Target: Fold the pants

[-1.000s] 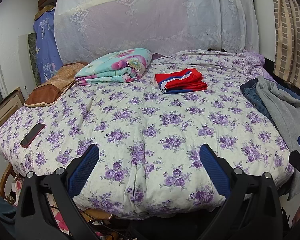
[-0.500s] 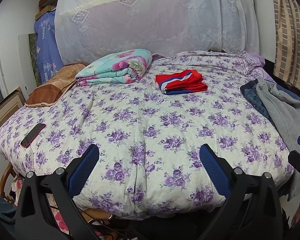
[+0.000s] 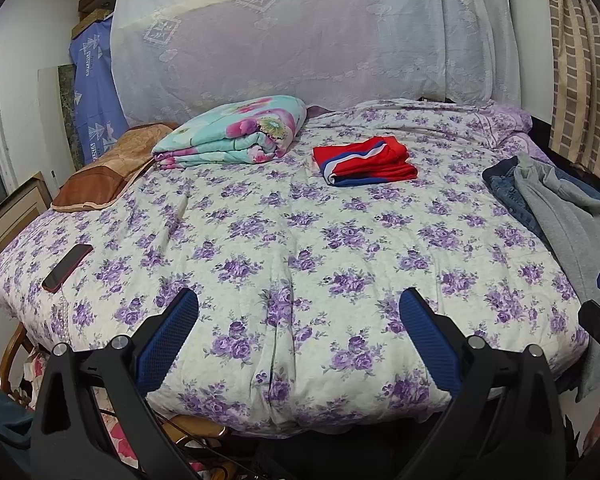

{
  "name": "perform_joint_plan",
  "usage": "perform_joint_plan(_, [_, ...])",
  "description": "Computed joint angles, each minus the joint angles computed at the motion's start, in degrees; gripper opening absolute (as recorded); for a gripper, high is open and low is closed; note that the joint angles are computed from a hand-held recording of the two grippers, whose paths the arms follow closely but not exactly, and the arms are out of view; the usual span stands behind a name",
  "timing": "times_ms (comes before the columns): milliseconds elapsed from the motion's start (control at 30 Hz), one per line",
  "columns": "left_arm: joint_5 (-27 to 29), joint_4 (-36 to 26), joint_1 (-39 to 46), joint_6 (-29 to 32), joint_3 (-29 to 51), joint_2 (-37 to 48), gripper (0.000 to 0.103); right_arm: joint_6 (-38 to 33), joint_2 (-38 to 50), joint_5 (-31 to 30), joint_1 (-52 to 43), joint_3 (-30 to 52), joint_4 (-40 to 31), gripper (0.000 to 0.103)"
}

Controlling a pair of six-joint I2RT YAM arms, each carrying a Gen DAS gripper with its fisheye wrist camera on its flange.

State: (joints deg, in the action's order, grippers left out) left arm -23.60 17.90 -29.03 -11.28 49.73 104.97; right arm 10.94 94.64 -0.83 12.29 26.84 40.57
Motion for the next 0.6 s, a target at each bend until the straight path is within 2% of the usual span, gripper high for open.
perform_joint_plan(600, [1.48, 2.19, 0.58, -0.01, -1.67, -0.45, 0.098, -0.17, 0.13, 0.26, 0.16, -0.07, 0.21, 0.100])
